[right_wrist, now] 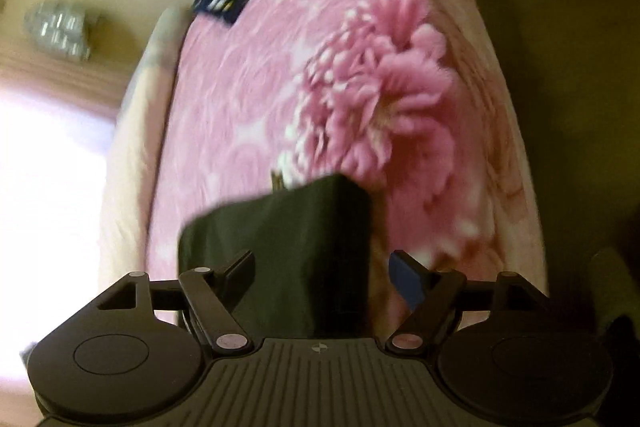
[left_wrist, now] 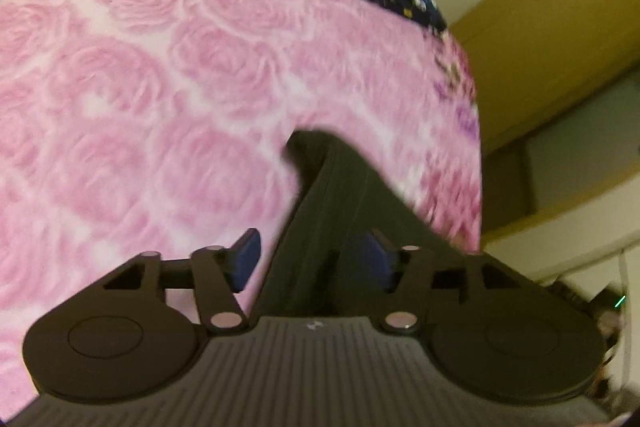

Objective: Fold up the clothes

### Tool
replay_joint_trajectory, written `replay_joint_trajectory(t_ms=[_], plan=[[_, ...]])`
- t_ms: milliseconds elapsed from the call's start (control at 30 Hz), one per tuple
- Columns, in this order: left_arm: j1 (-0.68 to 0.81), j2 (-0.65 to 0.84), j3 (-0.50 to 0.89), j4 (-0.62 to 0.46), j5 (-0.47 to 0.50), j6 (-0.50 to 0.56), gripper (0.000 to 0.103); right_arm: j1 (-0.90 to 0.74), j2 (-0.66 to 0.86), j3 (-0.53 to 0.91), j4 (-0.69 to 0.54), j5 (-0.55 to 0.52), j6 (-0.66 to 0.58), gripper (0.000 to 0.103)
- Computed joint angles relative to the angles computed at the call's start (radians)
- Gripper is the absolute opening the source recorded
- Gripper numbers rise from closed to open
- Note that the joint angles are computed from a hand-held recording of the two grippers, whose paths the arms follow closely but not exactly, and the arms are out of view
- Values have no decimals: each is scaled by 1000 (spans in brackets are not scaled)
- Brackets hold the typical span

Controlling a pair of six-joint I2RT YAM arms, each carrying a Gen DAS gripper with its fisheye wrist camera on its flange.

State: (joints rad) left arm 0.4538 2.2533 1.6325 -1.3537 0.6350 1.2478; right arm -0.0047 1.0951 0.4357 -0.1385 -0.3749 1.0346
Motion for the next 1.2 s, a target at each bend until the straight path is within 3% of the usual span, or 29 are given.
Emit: replay_joint_trajectory(t_ms=[133,167,200,233,267,300,367,433,500,600,700,733,767,833,867,1000,1033,1067,1133,1200], plan=[[-146,0,-53,110,16,-143,53,-107,165,4,168,-107,94,76],[-181,-1,-73,145,12,-171,50,-145,198,20,175,-141,82,76],[-204,-5,-97,178,3,-184,40,-159,238,38,189,-158,76,76],[-224,-9,-122,212,-6,-194,21,-172,274,55,201,-173,70,62],[-228,-24,-152,252,-10,-187,10,-179,295,64,203,-187,55,33],[-219,-27,-167,267,-1,-156,5,-186,295,79,169,-196,26,24],[-181,-20,-167,241,67,-51,4,-197,295,107,103,-210,-35,13],[-143,-1,-155,208,128,56,6,-195,263,104,75,-211,-113,10],[-120,56,-118,196,149,75,6,-171,222,74,96,-159,-156,9],[-138,82,-128,256,132,13,7,-107,244,49,156,-78,-116,9],[-167,94,-105,243,113,-75,13,-147,256,68,120,-147,-93,10],[-175,99,-72,204,97,-102,16,-164,262,77,104,-175,-86,15],[-188,106,-31,171,71,-145,21,-198,273,94,73,-214,-78,35],[-219,123,25,147,49,-236,34,-226,278,116,45,-207,-34,61],[-234,136,55,133,39,-279,36,-238,284,116,62,-208,-3,62],[-297,190,124,134,33,-435,40,-239,427,172,109,-272,101,61],[-306,190,116,156,31,-457,36,-236,448,193,88,-272,93,59],[-315,190,108,178,28,-478,30,-231,464,213,62,-263,69,46],[-313,181,78,214,54,-481,20,-232,471,242,-1,-251,-4,34],[-284,144,10,257,124,-404,16,-236,447,224,11,-249,-27,23]])
